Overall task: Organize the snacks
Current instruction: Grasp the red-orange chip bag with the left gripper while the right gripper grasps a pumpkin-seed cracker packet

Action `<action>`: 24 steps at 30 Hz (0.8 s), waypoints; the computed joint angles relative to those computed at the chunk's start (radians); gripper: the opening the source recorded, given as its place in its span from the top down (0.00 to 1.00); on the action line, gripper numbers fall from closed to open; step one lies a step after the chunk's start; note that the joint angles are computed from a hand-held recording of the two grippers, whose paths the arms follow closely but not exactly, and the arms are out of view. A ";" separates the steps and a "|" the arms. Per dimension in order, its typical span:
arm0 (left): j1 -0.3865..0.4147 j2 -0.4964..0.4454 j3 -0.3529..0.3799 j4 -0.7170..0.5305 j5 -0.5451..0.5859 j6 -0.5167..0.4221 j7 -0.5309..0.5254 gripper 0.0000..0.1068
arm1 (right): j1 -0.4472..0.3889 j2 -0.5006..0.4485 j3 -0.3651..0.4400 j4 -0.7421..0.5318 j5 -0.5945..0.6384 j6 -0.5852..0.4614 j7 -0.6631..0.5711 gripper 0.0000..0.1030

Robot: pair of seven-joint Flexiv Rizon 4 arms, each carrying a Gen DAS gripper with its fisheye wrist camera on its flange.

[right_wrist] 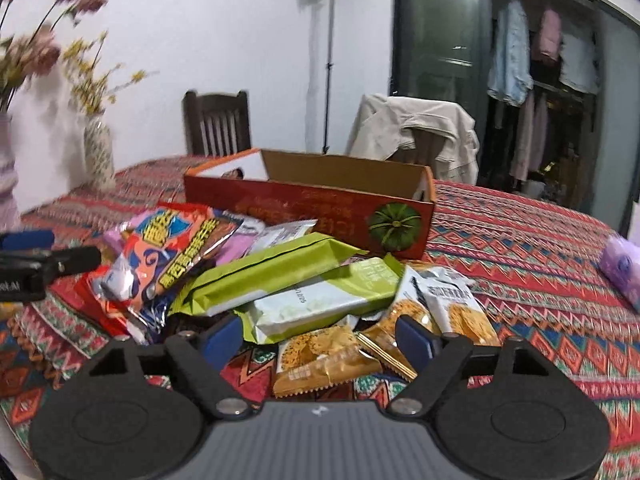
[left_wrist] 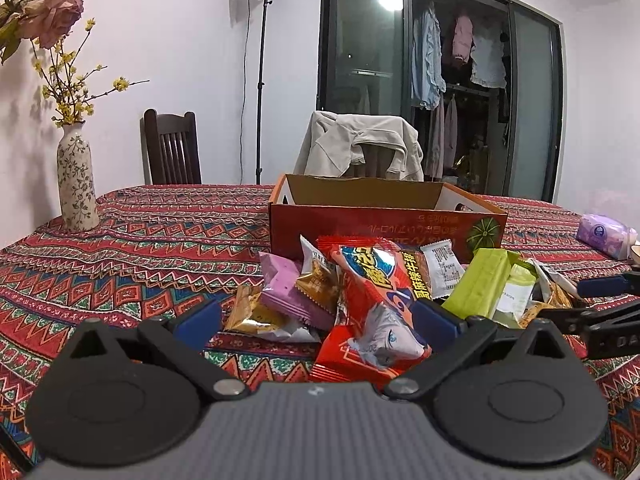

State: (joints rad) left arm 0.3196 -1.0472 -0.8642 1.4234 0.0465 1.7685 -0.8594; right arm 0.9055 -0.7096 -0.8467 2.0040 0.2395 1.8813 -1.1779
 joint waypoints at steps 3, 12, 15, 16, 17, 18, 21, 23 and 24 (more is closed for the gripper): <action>-0.004 0.003 0.007 -0.003 -0.009 -0.008 -0.005 0.04 | -0.040 0.013 0.031 -0.025 -0.058 -0.054 -0.022 0.29; -0.014 0.006 0.026 -0.012 -0.036 -0.023 -0.005 0.04 | -0.124 0.039 0.116 -0.041 -0.171 -0.084 -0.026 0.39; -0.011 0.004 0.020 -0.008 -0.039 -0.024 0.001 0.04 | -0.138 0.042 0.129 -0.047 -0.196 -0.103 -0.031 0.38; -0.009 0.003 0.018 -0.007 -0.039 -0.024 0.003 0.04 | -0.142 0.042 0.132 -0.050 -0.205 -0.112 -0.031 0.38; -0.007 0.003 0.017 -0.004 -0.039 -0.022 0.003 0.04 | -0.149 0.043 0.137 -0.056 -0.218 -0.124 -0.031 0.38; -0.005 0.004 0.016 -0.001 -0.040 -0.021 0.003 0.04 | -0.160 0.045 0.147 -0.055 -0.229 -0.118 -0.033 0.38; -0.004 0.007 0.020 0.002 -0.041 -0.017 -0.002 0.04 | -0.207 0.069 0.198 -0.055 -0.249 -0.118 -0.031 0.39; -0.004 0.010 0.024 0.004 -0.043 -0.016 -0.007 0.04 | -0.246 0.089 0.245 -0.048 -0.256 -0.110 -0.028 0.44; -0.006 0.012 0.029 0.005 -0.045 -0.015 -0.011 0.04 | -0.263 0.097 0.264 -0.043 -0.257 -0.104 -0.026 0.47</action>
